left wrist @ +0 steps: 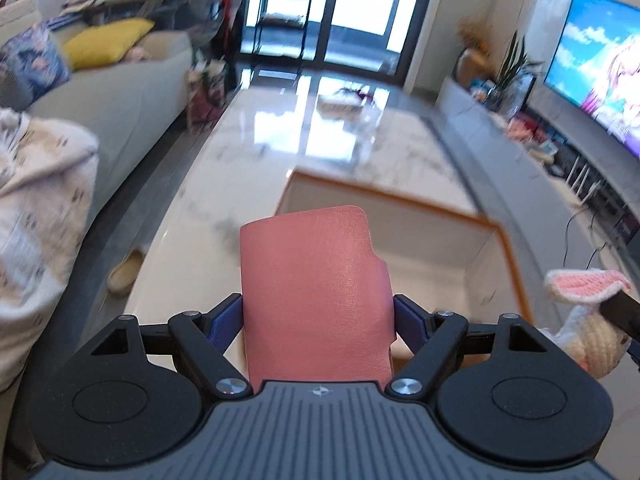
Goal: Organize objects
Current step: 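Lift the pink notebook and knitted bunny and carry them over the orange box, then lower and release the notebook and bunny into the orange box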
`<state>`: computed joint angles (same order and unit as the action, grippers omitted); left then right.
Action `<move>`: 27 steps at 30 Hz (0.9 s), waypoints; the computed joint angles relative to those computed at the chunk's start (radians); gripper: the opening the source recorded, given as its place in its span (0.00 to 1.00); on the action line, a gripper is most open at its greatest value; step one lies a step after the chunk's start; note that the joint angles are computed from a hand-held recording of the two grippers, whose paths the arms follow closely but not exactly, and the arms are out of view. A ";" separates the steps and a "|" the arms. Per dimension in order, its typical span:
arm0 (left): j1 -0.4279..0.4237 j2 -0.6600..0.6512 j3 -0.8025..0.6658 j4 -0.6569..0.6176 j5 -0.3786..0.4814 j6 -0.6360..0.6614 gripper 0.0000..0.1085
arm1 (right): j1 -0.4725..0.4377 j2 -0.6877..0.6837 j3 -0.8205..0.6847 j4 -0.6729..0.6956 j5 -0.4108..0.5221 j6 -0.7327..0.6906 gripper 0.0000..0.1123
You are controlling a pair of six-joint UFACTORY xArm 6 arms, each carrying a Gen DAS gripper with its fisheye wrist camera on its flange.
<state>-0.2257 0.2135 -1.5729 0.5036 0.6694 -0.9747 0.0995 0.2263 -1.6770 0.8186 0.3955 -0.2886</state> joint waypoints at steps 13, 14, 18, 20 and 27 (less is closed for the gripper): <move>0.019 0.266 -0.197 -0.017 -0.078 0.010 0.85 | 0.009 0.353 -0.364 -0.223 -0.035 0.211 0.38; 0.017 0.271 -0.199 -0.022 -0.079 0.021 0.85 | 0.009 0.367 -0.375 -0.238 -0.031 0.215 0.38; 0.007 0.287 -0.213 -0.036 -0.041 0.049 0.85 | 0.011 0.406 -0.406 -0.278 -0.002 0.218 0.38; 0.003 0.293 -0.218 -0.040 -0.026 0.051 0.86 | 0.013 0.422 -0.422 -0.309 0.010 0.228 0.38; -0.010 0.319 -0.261 -0.043 0.037 0.093 0.86 | 0.007 0.462 -0.465 -0.400 0.058 0.293 0.38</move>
